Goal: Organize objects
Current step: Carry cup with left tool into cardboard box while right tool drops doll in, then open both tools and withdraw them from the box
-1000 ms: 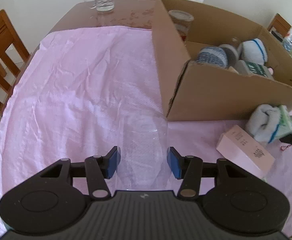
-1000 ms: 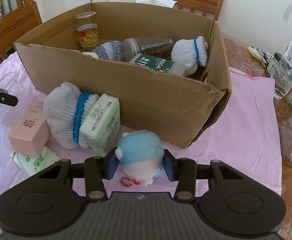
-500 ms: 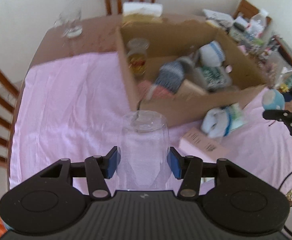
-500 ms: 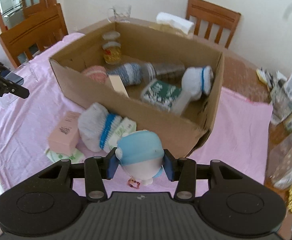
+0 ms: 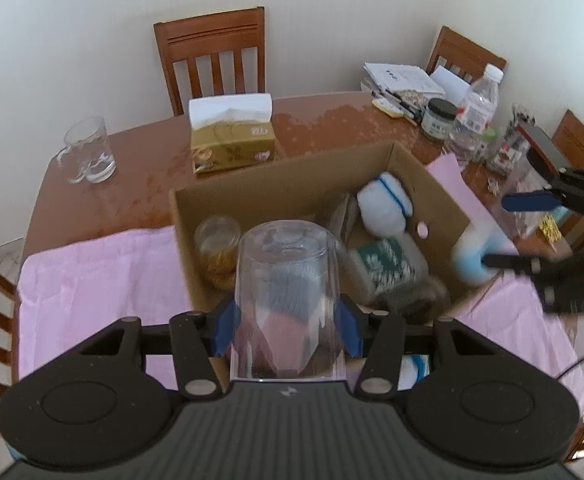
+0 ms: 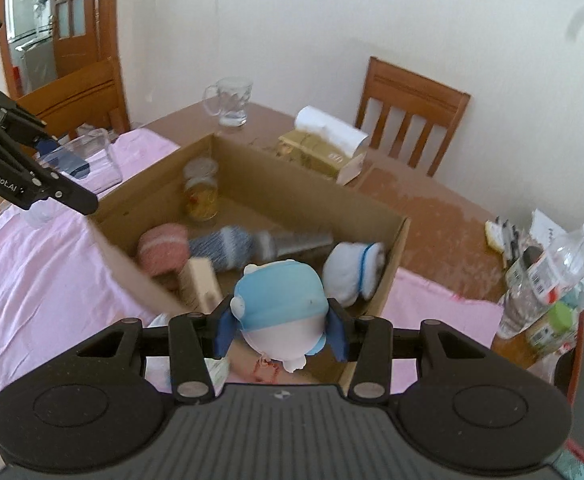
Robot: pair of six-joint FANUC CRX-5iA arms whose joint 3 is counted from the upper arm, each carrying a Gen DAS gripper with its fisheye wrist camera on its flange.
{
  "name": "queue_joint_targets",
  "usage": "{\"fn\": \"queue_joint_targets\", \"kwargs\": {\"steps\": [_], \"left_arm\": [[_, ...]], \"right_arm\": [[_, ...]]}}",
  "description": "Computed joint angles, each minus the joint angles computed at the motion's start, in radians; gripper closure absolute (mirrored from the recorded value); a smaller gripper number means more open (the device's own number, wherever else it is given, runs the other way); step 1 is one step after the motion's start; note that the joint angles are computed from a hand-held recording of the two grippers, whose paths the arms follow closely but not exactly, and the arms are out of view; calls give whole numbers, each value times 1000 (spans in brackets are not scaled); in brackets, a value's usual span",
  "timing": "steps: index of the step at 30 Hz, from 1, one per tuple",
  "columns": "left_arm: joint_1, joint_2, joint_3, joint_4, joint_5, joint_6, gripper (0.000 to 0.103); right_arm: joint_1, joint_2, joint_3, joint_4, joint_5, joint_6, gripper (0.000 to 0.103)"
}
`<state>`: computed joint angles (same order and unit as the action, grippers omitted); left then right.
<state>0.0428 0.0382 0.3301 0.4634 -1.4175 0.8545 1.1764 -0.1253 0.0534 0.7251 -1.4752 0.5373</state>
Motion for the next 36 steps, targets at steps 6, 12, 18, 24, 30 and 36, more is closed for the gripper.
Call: {"fn": "queue_joint_targets", "kwargs": {"steps": [6,12,18,24,30,36], "left_arm": [[-66,84,80,-16,24,53,52],[-116,154,152,-45,63,100,45],[-138,162,149,-111,130,178,12],[-128,140,123,-112,122,164,10],[-114,109,95,-103,129,154,9],[-100,70,53,-99,144,149,2]], "right_arm": [[-29,-1,-9,7,23,-9,17],[-29,-3,-17,0,20,-35,13],[-19,-8,-27,3,9,-52,7],[-12,-15,-40,2,3,-67,1],[-4,-1,-29,6,-13,-74,0],[19,10,-17,3,-38,-82,0]]}}
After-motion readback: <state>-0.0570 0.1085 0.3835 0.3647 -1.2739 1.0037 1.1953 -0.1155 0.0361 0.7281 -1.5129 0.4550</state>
